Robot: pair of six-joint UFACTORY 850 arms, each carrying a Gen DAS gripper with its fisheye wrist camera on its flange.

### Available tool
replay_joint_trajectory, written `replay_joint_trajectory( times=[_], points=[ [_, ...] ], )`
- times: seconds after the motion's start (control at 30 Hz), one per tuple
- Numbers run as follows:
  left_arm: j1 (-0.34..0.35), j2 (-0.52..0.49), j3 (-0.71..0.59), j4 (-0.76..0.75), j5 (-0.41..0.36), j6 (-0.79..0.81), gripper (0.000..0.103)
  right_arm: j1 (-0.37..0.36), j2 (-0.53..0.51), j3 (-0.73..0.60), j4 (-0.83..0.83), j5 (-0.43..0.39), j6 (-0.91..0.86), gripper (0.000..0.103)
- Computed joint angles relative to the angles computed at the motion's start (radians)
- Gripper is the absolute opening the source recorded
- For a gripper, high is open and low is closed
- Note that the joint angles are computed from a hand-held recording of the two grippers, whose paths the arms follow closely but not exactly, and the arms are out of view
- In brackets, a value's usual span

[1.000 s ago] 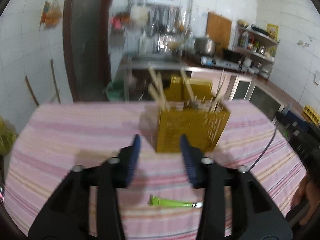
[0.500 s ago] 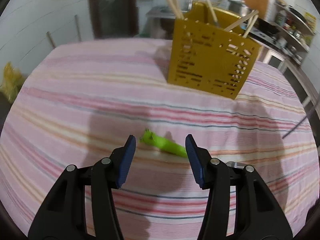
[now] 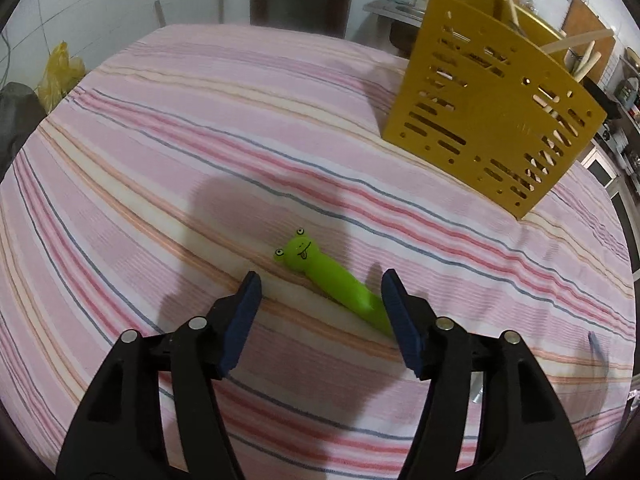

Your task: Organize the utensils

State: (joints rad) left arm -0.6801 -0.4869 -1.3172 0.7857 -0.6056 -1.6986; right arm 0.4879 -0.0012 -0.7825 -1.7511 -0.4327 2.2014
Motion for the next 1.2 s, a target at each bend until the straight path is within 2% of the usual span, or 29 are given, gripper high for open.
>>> replay_joint_trajectory(
  times=[0.1, 0.17, 0.27, 0.4, 0.53, 0.67, 0.73, 0.8, 0.87, 0.93, 0.97, 1.0, 1.1, 1.2],
  points=[
    [0.009, -0.035, -0.038, -0.032, -0.008, 0.042, 0.061, -0.013, -0.006, 0.029, 0.034, -0.009, -0.008, 0.074],
    [0.015, -0.043, -0.048, -0.040, -0.004, 0.057, 0.056, -0.033, -0.017, 0.035, 0.048, 0.007, -0.013, 0.074],
    [0.021, -0.039, -0.050, -0.070, 0.013, 0.105, 0.048, -0.040, -0.032, 0.029, 0.066, 0.009, -0.034, 0.073],
    [0.035, 0.004, -0.003, -0.103, 0.058, 0.095, 0.045, -0.034, -0.077, -0.016, 0.132, -0.005, -0.136, 0.073],
    [0.016, -0.003, -0.010, -0.091, 0.022, 0.061, 0.045, -0.030, -0.117, -0.058, 0.191, 0.002, -0.243, 0.073],
    [-0.012, 0.007, -0.001, -0.034, -0.027, 0.010, 0.045, -0.027, -0.170, -0.119, 0.288, 0.027, -0.434, 0.072],
    [-0.025, 0.010, 0.001, 0.001, -0.044, -0.022, 0.045, -0.026, -0.199, -0.153, 0.357, 0.042, -0.550, 0.064],
    [-0.029, 0.025, 0.021, 0.005, -0.029, -0.037, 0.045, -0.033, -0.228, -0.184, 0.452, 0.063, -0.677, 0.046],
    [-0.027, 0.029, 0.030, -0.015, -0.015, -0.031, 0.045, -0.043, -0.254, -0.203, 0.531, 0.088, -0.770, 0.036],
    [-0.030, 0.030, 0.029, -0.019, -0.028, -0.045, 0.045, -0.049, -0.265, -0.209, 0.520, 0.107, -0.767, 0.031],
    [-0.030, 0.033, 0.029, -0.033, -0.026, -0.043, 0.045, -0.050, -0.264, -0.210, 0.533, 0.115, -0.783, 0.017],
    [-0.032, 0.036, 0.034, -0.031, -0.021, -0.055, 0.045, -0.046, -0.263, -0.213, 0.544, 0.108, -0.795, 0.010],
    [-0.042, 0.049, 0.049, -0.025, -0.011, -0.112, 0.045, -0.027, -0.270, -0.217, 0.518, 0.071, -0.769, 0.009],
    [-0.043, 0.008, -0.007, -0.098, -0.032, -0.058, 0.045, -0.014, -0.269, -0.211, 0.484, 0.051, -0.736, 0.009]
  ],
)
